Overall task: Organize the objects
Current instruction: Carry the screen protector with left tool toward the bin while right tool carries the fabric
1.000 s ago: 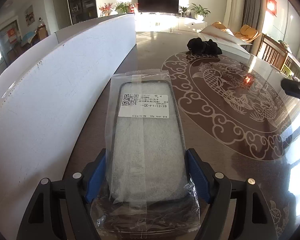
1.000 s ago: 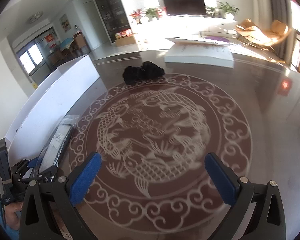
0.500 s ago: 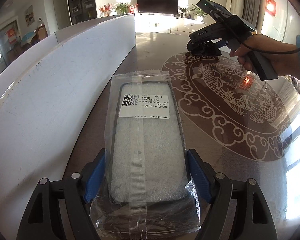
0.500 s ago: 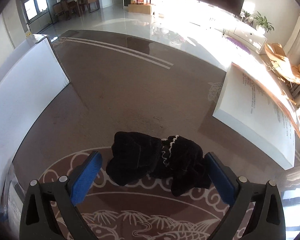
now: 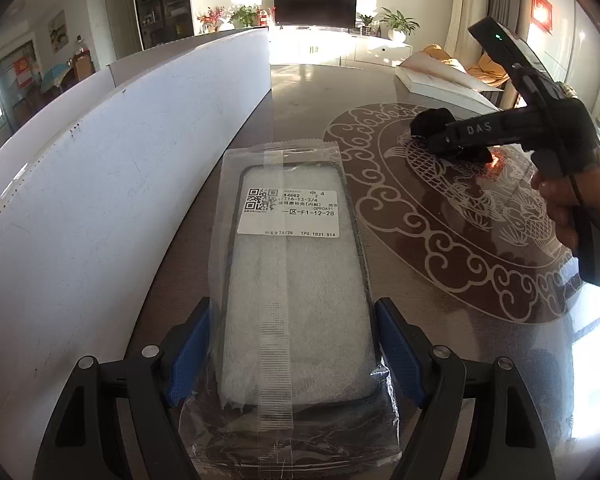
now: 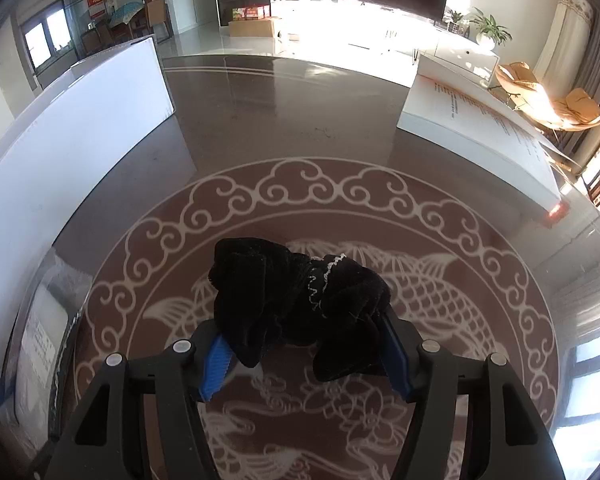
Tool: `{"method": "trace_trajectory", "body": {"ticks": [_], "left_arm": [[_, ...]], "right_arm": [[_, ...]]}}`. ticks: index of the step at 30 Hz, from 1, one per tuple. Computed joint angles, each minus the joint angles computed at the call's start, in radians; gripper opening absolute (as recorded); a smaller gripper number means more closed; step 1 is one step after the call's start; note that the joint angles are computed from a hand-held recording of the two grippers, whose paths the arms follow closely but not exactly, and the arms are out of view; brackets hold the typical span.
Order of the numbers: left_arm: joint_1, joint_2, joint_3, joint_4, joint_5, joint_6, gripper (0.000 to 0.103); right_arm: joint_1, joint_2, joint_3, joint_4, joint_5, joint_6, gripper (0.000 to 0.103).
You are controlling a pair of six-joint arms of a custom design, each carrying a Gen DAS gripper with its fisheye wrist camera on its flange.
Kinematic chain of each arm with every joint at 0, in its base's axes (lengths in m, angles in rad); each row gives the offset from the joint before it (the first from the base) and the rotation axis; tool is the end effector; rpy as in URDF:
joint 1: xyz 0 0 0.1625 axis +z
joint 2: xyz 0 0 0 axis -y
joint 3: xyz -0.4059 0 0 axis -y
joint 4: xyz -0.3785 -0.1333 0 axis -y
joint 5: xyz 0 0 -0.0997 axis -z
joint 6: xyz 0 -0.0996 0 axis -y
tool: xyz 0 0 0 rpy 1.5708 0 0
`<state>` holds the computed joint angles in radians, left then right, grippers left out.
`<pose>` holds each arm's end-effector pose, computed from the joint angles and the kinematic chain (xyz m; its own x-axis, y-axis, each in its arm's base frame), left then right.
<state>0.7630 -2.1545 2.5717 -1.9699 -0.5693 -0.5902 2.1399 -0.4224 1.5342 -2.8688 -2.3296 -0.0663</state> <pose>-0.0097 -0.3097 0.2923 -0.7025 -0.0521 -0.7097 0.3992 0.7968 -0.4536 0.4044 -0.5120 -0.0630 -0.6433 -0.3380 0.6869 -0.5734 0.8072 -0.1399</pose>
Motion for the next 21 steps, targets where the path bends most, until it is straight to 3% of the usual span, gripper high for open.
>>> {"method": "trace_trajectory", "body": {"ticks": [4, 6, 9, 11, 13, 16, 18, 19, 20, 21], "left_arm": [[-0.002, -0.002, -0.001, 0.008, -0.003, -0.001, 0.078], [-0.006, -0.012, -0.004, 0.030, -0.011, -0.006, 0.078], [-0.011, -0.028, -0.014, 0.072, -0.027, -0.022, 0.078], [-0.007, -0.025, -0.022, 0.078, -0.038, -0.029, 0.080], [0.002, -0.019, -0.025, 0.067, -0.053, -0.024, 0.087], [0.012, 0.017, -0.032, 0.061, -0.050, -0.019, 0.093], [0.020, 0.053, -0.037, 0.054, -0.030, -0.014, 0.103], [0.033, 0.066, -0.039, 0.023, -0.033, 0.007, 0.103], [0.057, 0.079, -0.043, -0.025, -0.054, 0.041, 0.103], [0.068, 0.088, -0.046, -0.046, -0.051, 0.058, 0.103]], "right_arm": [[0.048, -0.119, 0.255, -0.100, -0.007, 0.106, 0.065], [0.078, -0.181, 0.366, -0.096, 0.003, 0.191, 0.068], [0.113, -0.274, 0.475, -0.018, 0.108, 0.293, 0.078], [0.126, -0.316, 0.502, 0.035, 0.177, 0.304, 0.084], [0.135, -0.335, 0.491, 0.083, 0.198, 0.219, 0.086], [0.166, -0.312, 0.444, 0.142, 0.168, -0.025, 0.095], [0.154, -0.287, 0.396, 0.229, 0.173, -0.174, 0.095], [0.144, -0.273, 0.377, 0.265, 0.173, -0.237, 0.095], [0.146, -0.261, 0.366, 0.287, 0.163, -0.274, 0.094], [0.140, -0.255, 0.359, 0.308, 0.167, -0.289, 0.081]]}}
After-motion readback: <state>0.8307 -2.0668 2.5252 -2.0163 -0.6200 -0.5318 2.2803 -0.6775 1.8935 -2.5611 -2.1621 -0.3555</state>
